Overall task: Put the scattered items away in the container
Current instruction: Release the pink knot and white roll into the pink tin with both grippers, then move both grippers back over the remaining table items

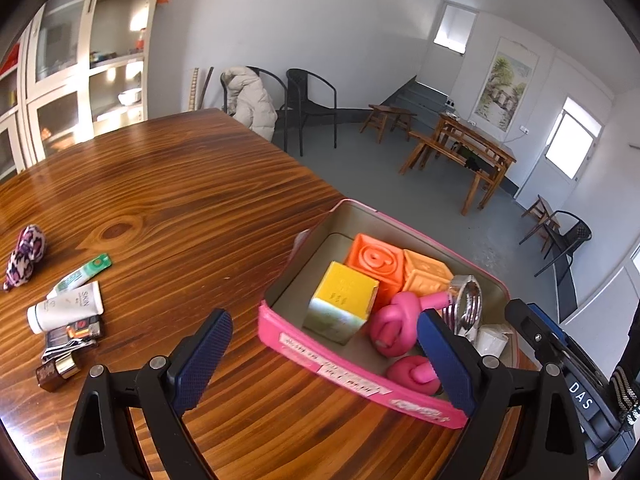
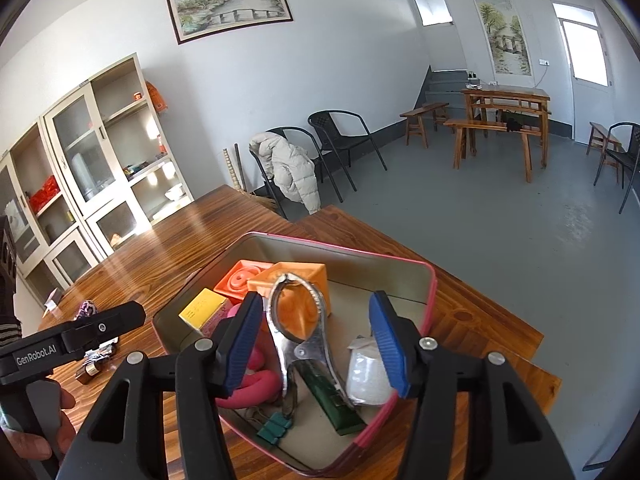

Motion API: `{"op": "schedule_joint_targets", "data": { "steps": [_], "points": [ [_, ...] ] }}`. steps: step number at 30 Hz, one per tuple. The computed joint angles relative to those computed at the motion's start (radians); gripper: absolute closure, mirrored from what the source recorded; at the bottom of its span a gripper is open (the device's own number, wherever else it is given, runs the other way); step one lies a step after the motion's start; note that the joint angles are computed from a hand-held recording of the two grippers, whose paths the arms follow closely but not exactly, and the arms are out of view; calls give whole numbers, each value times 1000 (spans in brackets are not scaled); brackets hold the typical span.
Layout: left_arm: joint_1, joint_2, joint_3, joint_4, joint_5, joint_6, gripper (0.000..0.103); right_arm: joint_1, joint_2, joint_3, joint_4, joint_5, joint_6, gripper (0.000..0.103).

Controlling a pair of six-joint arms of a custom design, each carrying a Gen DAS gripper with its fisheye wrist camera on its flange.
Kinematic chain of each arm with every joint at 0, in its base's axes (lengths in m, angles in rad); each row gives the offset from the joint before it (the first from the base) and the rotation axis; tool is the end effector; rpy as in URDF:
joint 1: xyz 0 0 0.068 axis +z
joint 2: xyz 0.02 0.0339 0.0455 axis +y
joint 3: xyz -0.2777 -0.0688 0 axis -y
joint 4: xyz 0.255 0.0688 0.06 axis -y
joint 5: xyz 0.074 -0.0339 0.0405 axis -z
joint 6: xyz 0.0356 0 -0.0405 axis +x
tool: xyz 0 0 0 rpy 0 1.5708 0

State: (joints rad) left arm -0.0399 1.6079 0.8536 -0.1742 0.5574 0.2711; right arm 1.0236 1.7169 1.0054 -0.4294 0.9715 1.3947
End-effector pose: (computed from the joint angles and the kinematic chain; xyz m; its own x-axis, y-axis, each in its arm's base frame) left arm 0.3186 -0.0316 0.1767 -0.6770 0.2545 -0.6906 0.5519 0.7963 -0.2477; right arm 0.1978 0.2682 0.1817 -0.3808 0.4423 -0.8120 0.4126 0.8672 0.2788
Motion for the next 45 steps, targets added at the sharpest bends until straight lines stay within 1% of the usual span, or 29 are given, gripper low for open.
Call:
{"op": "schedule_joint_targets", "data": {
  "steps": [5,10,13,15,18,24,27,33,36,38,40,45],
  "points": [
    [83,16,7,-17,16,26,8,-3,40,45,41,-22,-35,39],
    [212,32,23,-39,47,62,8,9,108,130,98,-45,-135,38],
    [300,52,42,-43,61,76,8,16,168,203,141,-73,-211,34],
    [356,72,57,-42,71,80,8,19,213,259,154,-100,-260,31],
    [442,111,73,-22,79,76,8,21,282,354,160,-150,-330,29],
    [575,220,164,-26,71,83,8,18,428,575,134,-223,-449,25],
    [624,263,207,-17,55,82,8,9,507,704,104,-265,-512,25],
    [674,352,297,-45,31,72,8,-10,669,977,15,-342,-599,25],
    [677,375,313,-54,15,81,8,-22,748,1109,-31,-387,-620,25],
    [673,384,316,-57,5,91,8,-25,788,1170,-53,-403,-632,25],
    [665,386,310,-55,-5,101,8,-27,807,1187,-58,-416,-633,25],
    [643,399,307,-55,-33,120,8,-37,801,1136,-43,-465,-602,25]
  ]
}}
